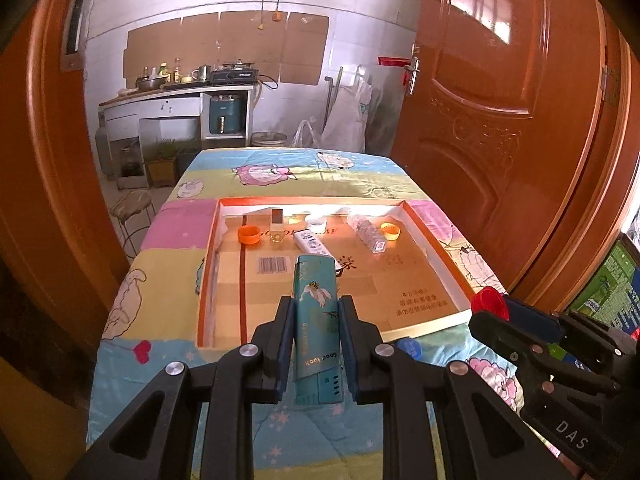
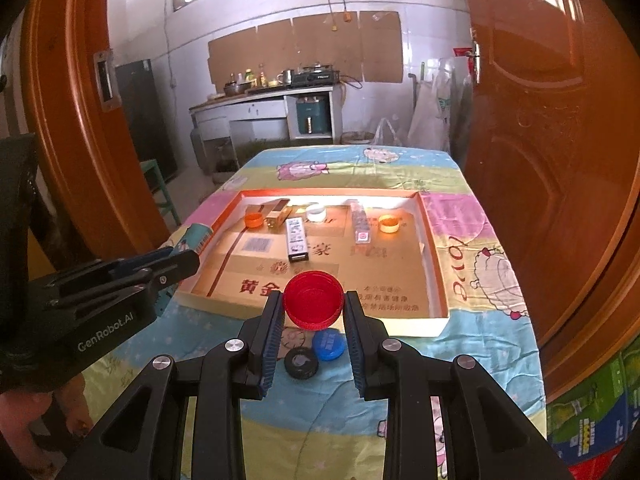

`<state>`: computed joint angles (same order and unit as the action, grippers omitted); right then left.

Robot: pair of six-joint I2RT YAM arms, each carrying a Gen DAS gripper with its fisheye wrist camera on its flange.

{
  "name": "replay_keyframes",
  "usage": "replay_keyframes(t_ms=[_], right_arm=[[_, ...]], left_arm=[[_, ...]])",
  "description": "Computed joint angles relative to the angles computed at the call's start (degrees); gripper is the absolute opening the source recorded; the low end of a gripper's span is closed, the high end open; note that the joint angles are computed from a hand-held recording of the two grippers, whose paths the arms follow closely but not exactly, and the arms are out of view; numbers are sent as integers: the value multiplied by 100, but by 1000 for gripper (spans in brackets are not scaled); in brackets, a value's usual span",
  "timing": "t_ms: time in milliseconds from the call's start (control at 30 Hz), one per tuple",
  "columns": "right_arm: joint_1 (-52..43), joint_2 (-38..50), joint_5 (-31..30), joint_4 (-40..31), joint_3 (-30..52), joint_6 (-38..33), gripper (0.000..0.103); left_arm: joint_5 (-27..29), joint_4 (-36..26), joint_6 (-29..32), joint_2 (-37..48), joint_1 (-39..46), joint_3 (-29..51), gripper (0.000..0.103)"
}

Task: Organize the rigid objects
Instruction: 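Lift the teal cylinder with the left tool while the right tool lifts the red cap toward the tray, then carry the teal cylinder with the left tool while the right tool carries the red cap over the tray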

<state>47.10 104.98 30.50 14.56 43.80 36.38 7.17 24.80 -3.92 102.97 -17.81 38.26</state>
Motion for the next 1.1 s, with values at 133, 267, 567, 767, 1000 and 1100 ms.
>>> replay_keyframes(t_ms=[133, 267, 567, 767, 1000, 1100], right_arm=[[-150, -39, -84, 97, -75, -52, 30], [-300, -54, -171, 187, -118, -102, 30], [-623, -8, -359, 285, -103, -268, 30], [-901, 74, -562, 318, -40, -366, 30], [-1233, 302, -849, 340, 167, -538, 31], [-1397, 403, -975, 377, 253, -632, 31]], left_arm=[[-20, -190, -25, 169, -76, 301, 23], [-52, -314, -8, 263, -156, 508, 22], [-30, -658, -38, 578, -379, 1152, 22], [-38, -901, -55, 896, -444, 1625, 22], [-92, -1278, -123, 1295, -516, 2277, 22], [-67, -1428, -255, 1486, -523, 2573, 22]])
